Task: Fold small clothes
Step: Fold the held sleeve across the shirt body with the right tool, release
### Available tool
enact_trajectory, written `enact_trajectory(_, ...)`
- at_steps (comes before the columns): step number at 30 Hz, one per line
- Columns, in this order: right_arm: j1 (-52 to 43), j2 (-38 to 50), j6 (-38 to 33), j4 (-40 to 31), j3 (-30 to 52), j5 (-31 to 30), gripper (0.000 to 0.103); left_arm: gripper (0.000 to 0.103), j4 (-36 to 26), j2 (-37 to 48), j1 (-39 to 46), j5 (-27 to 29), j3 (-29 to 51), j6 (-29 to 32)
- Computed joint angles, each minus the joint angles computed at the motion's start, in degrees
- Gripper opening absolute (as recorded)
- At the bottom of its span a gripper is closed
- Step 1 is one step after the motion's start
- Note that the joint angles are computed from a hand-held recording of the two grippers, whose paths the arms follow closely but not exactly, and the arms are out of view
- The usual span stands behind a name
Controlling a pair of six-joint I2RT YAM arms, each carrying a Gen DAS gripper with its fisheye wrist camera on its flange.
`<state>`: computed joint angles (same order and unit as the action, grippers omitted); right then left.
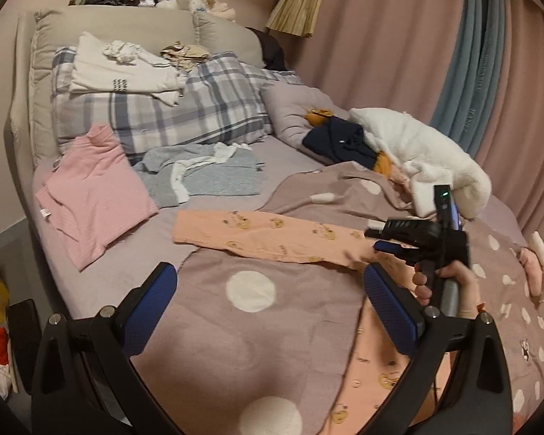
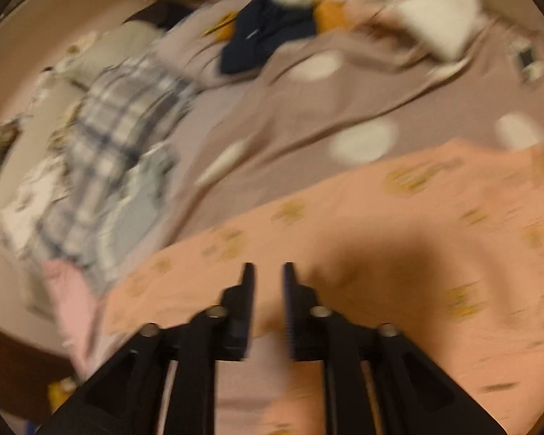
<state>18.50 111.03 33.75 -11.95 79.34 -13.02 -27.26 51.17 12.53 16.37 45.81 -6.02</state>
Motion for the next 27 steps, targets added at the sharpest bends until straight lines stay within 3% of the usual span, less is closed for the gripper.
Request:
enact_trajectory(1, 0.5, -0.6, 0.1, 1.3, -0.6, -1.3, 0.052, 0.103, 0.1, 0.4, 1.1, 1.0, -0.1, 0.2)
enact_trajectory(3, 1.7, -2.9, -1.1, 2.8, -2.4, -1.3, 0.055, 0.103, 0.4, 1.4, 3.3, 3.6, -0.3, 0.2)
enact_trajectory(6, 3.7, -6.0, -2.9, -1.7, -2.2, 4.9, 0.055, 0.103, 1.9, 3.8, 5.6, 8.2, -0.5, -0.9)
enact_trajectory(8, 4.5, -11.3, -4.9, -3.3, -6.6, 8.4, 0.055, 0.103, 2.0, 6.5, 4.7, 6.5, 0.2, -2.0)
enact_trajectory(11, 5.5, -22.2, -5.0, -3.1, -17.6, 14.7, 0.072, 0.103, 2.7, 11.2, 2.7, 2.4, 1.2, -5.8)
enact_trajectory(13, 7.0, -31.4, -3.3, -3.2, -26.8, 20.6, 0.081, 0.103, 3.3, 14.6, 3.0, 3.6, 1.4, -7.8)
enact_trajectory(16, 7.8, -39.1, -2.3, -1.2, -35.4, 22.2, 0.083, 0.103, 6.1, 17.2, 2.8, 4.1, 0.4, -10.0)
enact_trajectory(18, 7.9, -43.6, -1.5, -1.0, -40.7, 21.9, 0.084, 0.103, 8.8, 17.8, 1.2, 0.3, -0.6, -11.2)
enact_trajectory(22, 8.8, -48.2, 0.5, -0.8, -47.6, 24.7, 0.097, 0.103, 13.9, 17.2, 0.4, -1.0, -3.2, -13.0)
enact_trajectory(27, 8.3, -44.9, 2.2, -2.9, -47.5, 29.2, 0.099, 0.103, 18.9, 16.3, -0.8, -0.6, -4.9, -14.2)
